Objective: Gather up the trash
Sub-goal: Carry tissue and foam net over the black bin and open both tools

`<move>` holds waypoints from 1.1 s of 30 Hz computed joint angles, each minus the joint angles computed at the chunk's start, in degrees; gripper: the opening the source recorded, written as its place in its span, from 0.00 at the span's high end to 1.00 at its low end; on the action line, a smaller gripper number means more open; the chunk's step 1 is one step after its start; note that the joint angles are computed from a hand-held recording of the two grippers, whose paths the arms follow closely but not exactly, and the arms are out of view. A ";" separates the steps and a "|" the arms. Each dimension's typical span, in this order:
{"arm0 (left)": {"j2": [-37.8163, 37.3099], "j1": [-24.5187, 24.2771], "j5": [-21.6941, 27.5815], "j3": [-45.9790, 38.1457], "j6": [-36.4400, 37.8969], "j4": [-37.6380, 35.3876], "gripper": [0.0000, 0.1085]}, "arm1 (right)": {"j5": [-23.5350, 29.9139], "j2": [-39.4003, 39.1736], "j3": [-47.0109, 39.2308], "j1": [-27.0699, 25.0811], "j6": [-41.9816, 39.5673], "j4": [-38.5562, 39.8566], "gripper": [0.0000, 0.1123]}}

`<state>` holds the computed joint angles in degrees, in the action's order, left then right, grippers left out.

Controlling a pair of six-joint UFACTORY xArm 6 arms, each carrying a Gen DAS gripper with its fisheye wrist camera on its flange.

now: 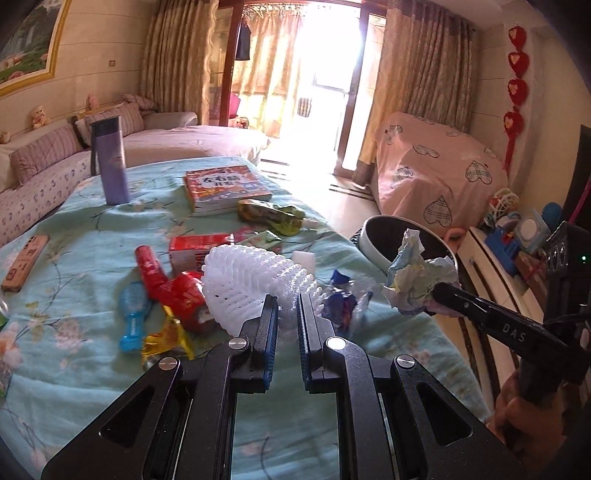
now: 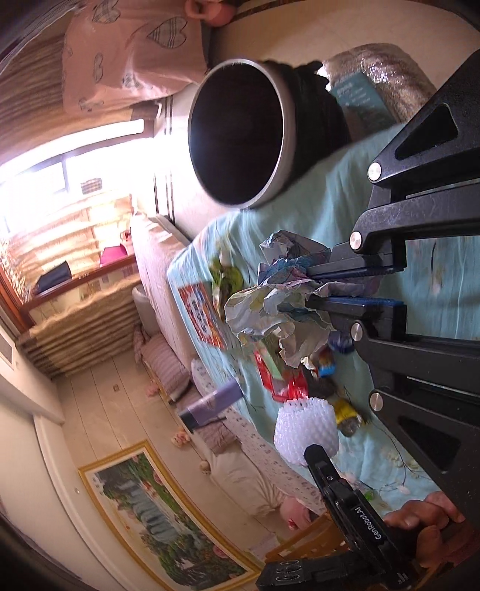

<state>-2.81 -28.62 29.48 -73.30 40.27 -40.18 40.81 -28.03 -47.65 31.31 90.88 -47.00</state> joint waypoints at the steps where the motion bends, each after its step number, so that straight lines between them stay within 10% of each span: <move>1: 0.29 -0.74 -0.15 -0.28 -0.23 0.37 0.91 | 0.51 -1.12 0.92 -0.35 0.15 0.10 0.92; 16: 12.35 -11.11 2.27 -15.05 -4.94 5.17 0.91 | 5.79 -12.30 8.43 -8.33 -4.76 3.82 0.92; 33: 35.79 -15.36 14.86 -46.06 -15.84 13.15 0.91 | -1.99 -10.88 10.21 -23.60 -21.79 14.84 0.90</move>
